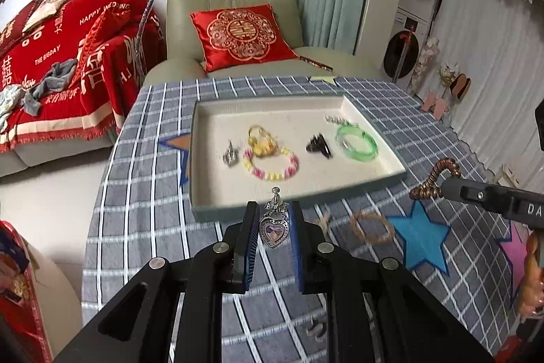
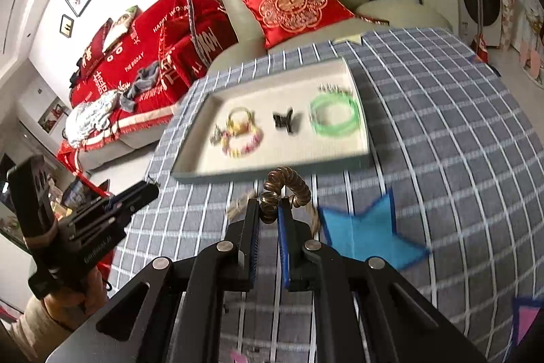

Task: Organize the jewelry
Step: 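Lift the pendant and coiled hair tie and carry them over the tray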

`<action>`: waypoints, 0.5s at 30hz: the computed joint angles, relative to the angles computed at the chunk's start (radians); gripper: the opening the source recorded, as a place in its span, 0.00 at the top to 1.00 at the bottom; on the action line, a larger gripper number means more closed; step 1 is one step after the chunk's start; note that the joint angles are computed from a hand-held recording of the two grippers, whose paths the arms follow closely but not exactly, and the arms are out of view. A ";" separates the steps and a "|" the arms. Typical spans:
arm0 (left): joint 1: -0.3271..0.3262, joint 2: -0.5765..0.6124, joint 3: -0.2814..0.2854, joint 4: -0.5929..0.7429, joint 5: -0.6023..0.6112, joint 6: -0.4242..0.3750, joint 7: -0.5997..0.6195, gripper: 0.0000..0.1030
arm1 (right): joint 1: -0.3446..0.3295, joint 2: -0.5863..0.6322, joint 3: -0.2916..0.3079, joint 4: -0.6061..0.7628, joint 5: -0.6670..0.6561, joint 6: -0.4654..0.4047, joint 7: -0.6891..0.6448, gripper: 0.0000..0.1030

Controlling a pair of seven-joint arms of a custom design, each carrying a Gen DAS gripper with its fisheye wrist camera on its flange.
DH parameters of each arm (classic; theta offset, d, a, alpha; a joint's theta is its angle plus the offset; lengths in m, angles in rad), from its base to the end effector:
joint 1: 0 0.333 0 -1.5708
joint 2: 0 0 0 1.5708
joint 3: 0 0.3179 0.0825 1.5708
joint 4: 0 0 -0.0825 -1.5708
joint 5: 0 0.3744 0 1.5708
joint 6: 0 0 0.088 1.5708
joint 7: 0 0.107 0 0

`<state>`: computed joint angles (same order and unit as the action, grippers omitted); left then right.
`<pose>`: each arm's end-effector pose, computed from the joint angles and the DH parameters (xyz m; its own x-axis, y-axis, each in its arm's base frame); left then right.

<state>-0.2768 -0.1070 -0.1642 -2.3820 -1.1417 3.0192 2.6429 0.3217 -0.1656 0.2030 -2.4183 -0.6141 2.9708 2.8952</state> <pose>0.4769 -0.1517 0.4267 -0.4547 -0.8842 0.1072 -0.6475 0.2455 -0.7214 0.4124 0.2874 0.4528 -0.0817 -0.9268 -0.3665 -0.7589 0.2963 -0.5800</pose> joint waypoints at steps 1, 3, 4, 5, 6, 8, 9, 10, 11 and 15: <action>0.002 0.019 -0.002 0.021 0.013 0.006 -0.009 0.68 | 0.002 0.015 -0.009 0.014 0.011 0.005 -0.020 0.89; 0.007 0.051 -0.009 0.054 0.036 0.021 -0.025 0.68 | 0.007 0.053 -0.030 0.048 0.041 0.017 -0.068 0.89; 0.011 0.067 -0.015 0.068 0.051 0.029 -0.036 0.68 | 0.011 0.070 -0.037 0.063 0.055 0.018 -0.091 0.89; 0.017 0.093 -0.021 0.088 0.095 0.038 -0.073 0.68 | 0.015 0.096 -0.047 0.086 0.074 0.017 -0.123 0.89; 0.026 0.117 -0.025 0.104 0.150 0.043 -0.123 0.68 | 0.017 0.114 -0.052 0.104 0.081 0.014 -0.138 0.89; 0.042 0.158 -0.033 0.132 0.240 0.048 -0.210 0.68 | 0.025 0.156 -0.065 0.139 0.126 0.010 -0.196 0.89; 0.048 0.179 -0.034 0.146 0.294 0.050 -0.261 0.68 | 0.029 0.174 -0.071 0.153 0.151 0.008 -0.226 0.89; 0.050 0.203 -0.030 0.160 0.362 0.052 -0.320 0.68 | 0.032 0.194 -0.075 0.169 0.174 0.005 -0.256 0.89; 0.050 0.221 -0.025 0.170 0.418 0.055 -0.367 0.68 | 0.034 0.213 -0.078 0.184 0.202 0.002 -0.288 0.89; 0.035 0.289 0.013 0.218 0.608 0.047 -0.542 0.68 | 0.029 0.279 -0.072 0.225 0.342 0.005 -0.417 0.89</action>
<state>-0.2418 0.1817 -0.1510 -2.1638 -0.5341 3.0663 2.1008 0.3503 0.1135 0.1315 -2.1938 -0.2720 2.9761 2.4781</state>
